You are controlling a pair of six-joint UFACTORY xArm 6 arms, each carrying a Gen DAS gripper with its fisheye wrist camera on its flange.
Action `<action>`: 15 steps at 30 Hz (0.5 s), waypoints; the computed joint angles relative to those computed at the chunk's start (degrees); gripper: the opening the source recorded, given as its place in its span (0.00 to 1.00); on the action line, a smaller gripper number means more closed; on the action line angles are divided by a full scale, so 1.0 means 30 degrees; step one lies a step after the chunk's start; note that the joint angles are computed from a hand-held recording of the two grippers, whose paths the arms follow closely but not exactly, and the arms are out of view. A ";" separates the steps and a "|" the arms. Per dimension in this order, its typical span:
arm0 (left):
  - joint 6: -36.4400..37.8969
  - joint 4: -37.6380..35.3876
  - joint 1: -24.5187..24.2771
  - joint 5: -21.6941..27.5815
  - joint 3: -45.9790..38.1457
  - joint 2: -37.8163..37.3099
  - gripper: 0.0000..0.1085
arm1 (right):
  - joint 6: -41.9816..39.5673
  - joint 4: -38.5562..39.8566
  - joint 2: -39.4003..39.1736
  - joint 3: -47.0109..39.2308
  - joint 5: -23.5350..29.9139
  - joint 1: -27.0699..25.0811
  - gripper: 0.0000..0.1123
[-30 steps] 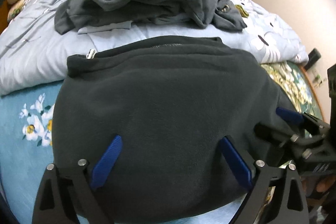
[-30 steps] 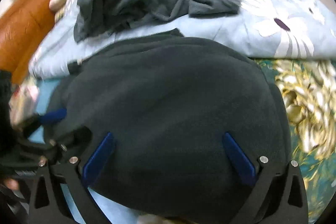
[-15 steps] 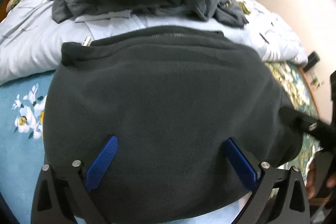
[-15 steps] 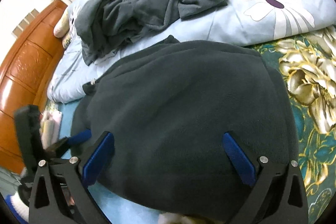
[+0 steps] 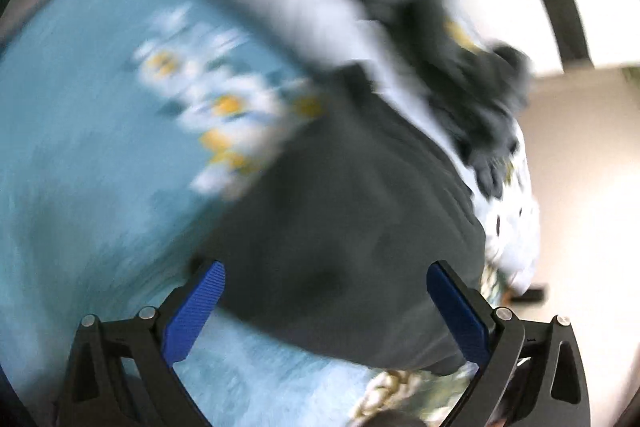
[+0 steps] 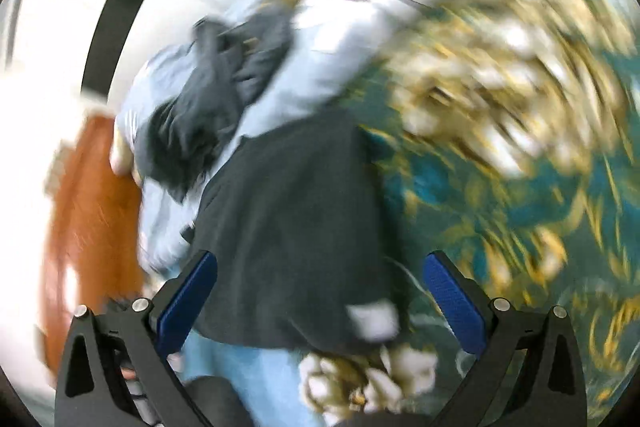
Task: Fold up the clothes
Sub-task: 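Grasp the folded hoodie bundle with both grippers and lift it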
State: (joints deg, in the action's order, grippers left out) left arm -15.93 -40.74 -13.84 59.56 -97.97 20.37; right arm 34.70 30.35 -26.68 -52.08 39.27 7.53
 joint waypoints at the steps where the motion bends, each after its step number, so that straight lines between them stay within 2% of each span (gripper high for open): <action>1: -0.0180 -0.0551 0.0319 0.0381 0.0113 0.0121 0.94 | -0.0269 0.1565 -0.0587 0.0956 -0.0278 -0.0273 0.92; 4: -0.0209 -0.2269 0.0808 0.1199 0.0069 0.0723 0.94 | -0.1871 0.5622 -0.1227 0.2476 -0.0647 -0.0577 0.91; 6: 0.0112 -0.3615 0.0872 0.2096 -0.0176 0.1256 0.94 | -0.3370 0.7956 -0.0730 0.2568 -0.0438 -0.0507 0.91; 8: 0.0298 -0.3917 0.0560 0.2458 -0.0303 0.1562 0.94 | -0.3767 0.8347 0.0193 0.2063 -0.0140 -0.0358 0.91; 10: 0.0710 -0.4012 0.0146 0.2188 -0.0140 0.1734 0.94 | -0.4561 0.9110 0.1289 0.1400 -0.0195 -0.0110 0.91; 15: 0.2152 -0.3370 -0.0707 0.0266 -0.0593 0.2089 0.94 | -0.7235 1.1615 0.3681 -0.0237 -0.0711 0.0409 0.91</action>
State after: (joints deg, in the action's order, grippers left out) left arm -9.47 -50.85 -15.97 60.36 -99.74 26.64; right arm 13.00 65.20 -15.64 -52.79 37.13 8.76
